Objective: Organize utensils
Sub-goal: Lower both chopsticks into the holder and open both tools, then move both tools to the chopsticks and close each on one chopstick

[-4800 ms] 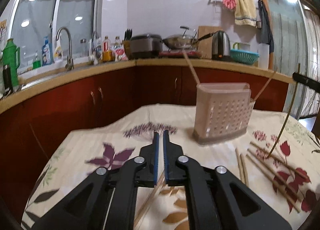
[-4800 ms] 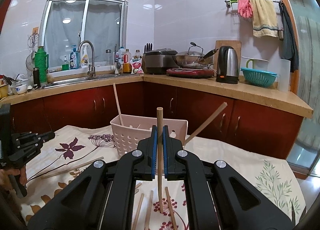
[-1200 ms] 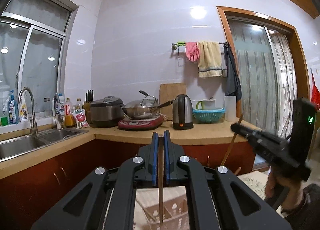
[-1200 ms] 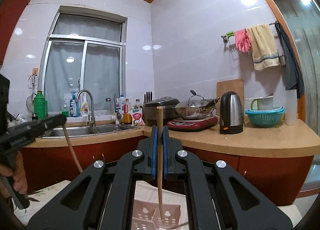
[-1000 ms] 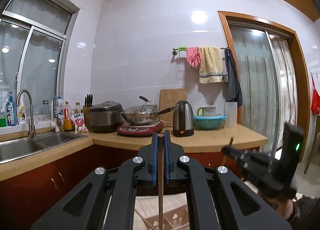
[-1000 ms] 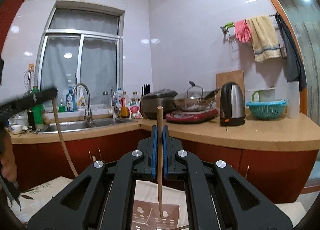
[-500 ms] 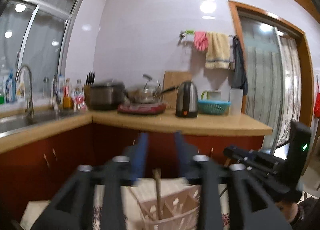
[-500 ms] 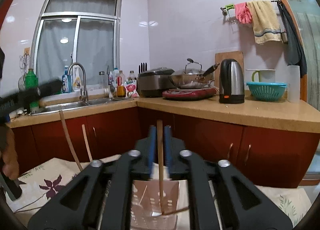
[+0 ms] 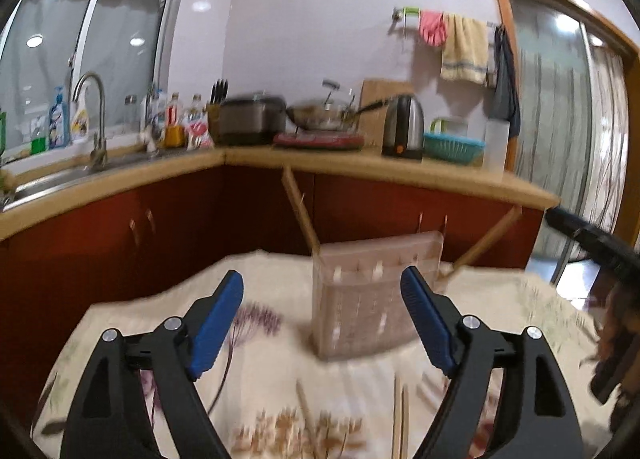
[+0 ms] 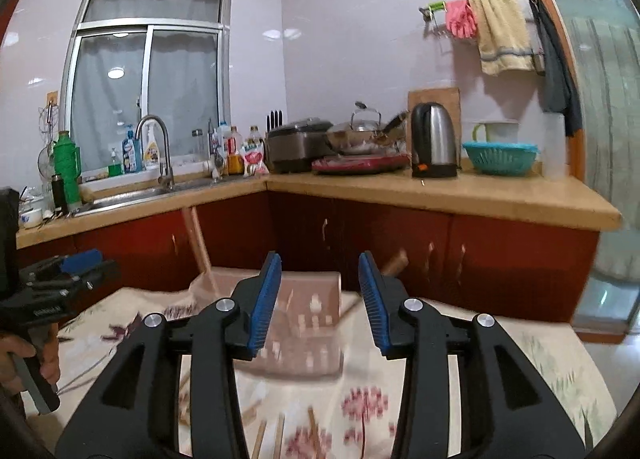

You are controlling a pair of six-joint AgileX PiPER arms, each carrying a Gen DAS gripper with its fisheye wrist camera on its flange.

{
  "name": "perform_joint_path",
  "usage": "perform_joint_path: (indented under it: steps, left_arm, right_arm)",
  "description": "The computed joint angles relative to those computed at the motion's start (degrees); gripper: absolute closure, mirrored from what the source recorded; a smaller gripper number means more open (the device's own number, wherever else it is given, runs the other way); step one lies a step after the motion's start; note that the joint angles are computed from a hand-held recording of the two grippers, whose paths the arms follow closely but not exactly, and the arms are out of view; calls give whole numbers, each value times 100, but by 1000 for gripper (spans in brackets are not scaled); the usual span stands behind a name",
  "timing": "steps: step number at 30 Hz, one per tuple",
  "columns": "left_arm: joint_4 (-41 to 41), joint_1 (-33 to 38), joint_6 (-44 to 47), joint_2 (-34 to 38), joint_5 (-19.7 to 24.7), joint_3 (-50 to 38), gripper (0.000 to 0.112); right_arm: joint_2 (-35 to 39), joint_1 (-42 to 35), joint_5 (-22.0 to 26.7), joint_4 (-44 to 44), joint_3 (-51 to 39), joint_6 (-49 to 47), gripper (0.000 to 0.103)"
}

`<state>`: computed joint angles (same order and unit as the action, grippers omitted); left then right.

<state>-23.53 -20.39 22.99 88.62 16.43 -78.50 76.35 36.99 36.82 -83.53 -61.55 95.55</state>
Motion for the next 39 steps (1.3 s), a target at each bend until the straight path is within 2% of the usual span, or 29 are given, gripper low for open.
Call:
perform_joint_path:
  steps: [5,8,13,17,20,25,27,28,35,39]
  left_arm:
    - [929,-126,-838,-588,-278,1199,34]
    - [1771,-284,-1632,-919,-376,1827,34]
    - [3042,-587,-2904,-1401,-399,2658,38]
    - [3352,-725,-3307,-1548,-321,3060,42]
    - [3926,-886,-3916,-1646,-313,3388,47]
    - [4175,-1136,-4172,-1769,-196,3709,53]
    - [4128,-1195,-4132,-1769,-158,3778,57]
    - [4119,-1216,-4125,-1740,-123,3785,59]
    - [3900,-1021,-4059,-1480,-36,3593,67]
    - [3786,-973,-3878,-1274,177,3471,74]
  right_arm:
    - [-342,1069,952,223,945,421,64]
    - [-398,1561,1199,456,1378,687,64]
    - [-336,2193,1278,819,1907,994,72]
    - [-107,2477,1018,1094,2207,1235,77]
    - [44,2561,875,1312,2291,1243,79]
    - [134,2591,738,1619,2455,1257,82]
    - [118,2653,893,1685,2490,1221,94]
    - [82,2645,936,1734,2505,1182,96]
    - [-39,2646,983,1747,2613,1229,96]
    - [-30,2648,988,1751,2603,1223,96]
